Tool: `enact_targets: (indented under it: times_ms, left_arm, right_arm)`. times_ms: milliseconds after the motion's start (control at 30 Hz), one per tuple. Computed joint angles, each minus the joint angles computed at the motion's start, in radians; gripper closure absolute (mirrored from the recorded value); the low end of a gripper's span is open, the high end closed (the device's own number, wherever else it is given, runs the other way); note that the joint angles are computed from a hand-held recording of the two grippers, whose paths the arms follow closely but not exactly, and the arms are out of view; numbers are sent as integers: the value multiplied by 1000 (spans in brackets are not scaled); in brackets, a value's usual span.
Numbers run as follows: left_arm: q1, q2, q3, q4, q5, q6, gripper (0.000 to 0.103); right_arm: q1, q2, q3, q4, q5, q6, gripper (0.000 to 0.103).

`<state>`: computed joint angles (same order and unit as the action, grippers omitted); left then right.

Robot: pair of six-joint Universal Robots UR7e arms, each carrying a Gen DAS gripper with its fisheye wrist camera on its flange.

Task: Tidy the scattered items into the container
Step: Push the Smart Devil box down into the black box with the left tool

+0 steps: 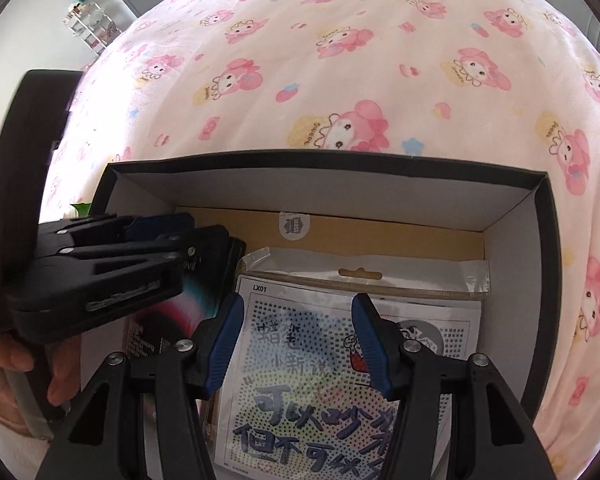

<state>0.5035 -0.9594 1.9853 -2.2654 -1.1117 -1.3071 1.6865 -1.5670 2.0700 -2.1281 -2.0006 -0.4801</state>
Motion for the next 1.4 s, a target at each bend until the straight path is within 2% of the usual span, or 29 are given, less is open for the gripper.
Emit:
enact_targets:
  times_ms: [33, 100, 200, 267, 367, 467, 633, 700, 767, 800, 867, 1000, 1100, 1167, 1267, 1400]
  left_arm:
    - [1, -17, 33, -76, -15, 9, 67]
    - [-13, -31, 54, -104, 2, 6, 67]
    - [-31, -9, -6, 58, 80, -24, 67]
    - [-21, 19, -51, 148, 85, -39, 67]
    - [-5, 31, -44, 105, 8, -26, 66]
    - [-37, 21, -48, 140, 36, -22, 66]
    - [-63, -1, -1, 20, 69, -7, 66]
    - [-61, 0, 22, -94, 38, 37, 66]
    - [-46, -3, 53, -213, -32, 59, 66]
    - [-39, -4, 58, -233, -65, 57, 66]
    - [-32, 7, 60, -234, -108, 50, 66]
    - [-23, 30, 34, -186, -134, 40, 66]
    - [-21, 33, 33, -220, -144, 65, 57]
    - [-31, 17, 42, -236, -130, 64, 57]
    - [-69, -24, 53, -211, -43, 39, 57]
    - [-88, -38, 19, -73, 50, -28, 57]
  right_arm:
    - [1, 0, 2, 5, 0, 0, 50]
    - [5, -4, 9, 13, 2, -7, 50]
    - [14, -3, 26, 10, 3, -33, 50]
    - [22, -6, 48, -42, -16, -49, 51]
    - [27, -12, 66, -107, -58, -49, 51]
    - [15, -43, 71, -121, -76, -44, 51]
    - [-13, -64, 64, -99, -78, -54, 51]
    - [-20, -63, 57, -91, -82, -47, 51]
    - [-28, -70, 54, -68, -65, -44, 51]
    - [-34, -75, 52, -51, -51, -43, 51]
    - [-36, -86, 58, -40, -47, -46, 51]
    - [-22, -107, 100, -121, -112, -84, 51]
    - [-36, -121, 84, -73, -74, -61, 51]
    - [-37, -123, 72, -48, -61, -51, 51]
    - [-27, -125, 68, -62, -69, -67, 51]
    - [-29, -106, 42, -36, -48, -64, 51]
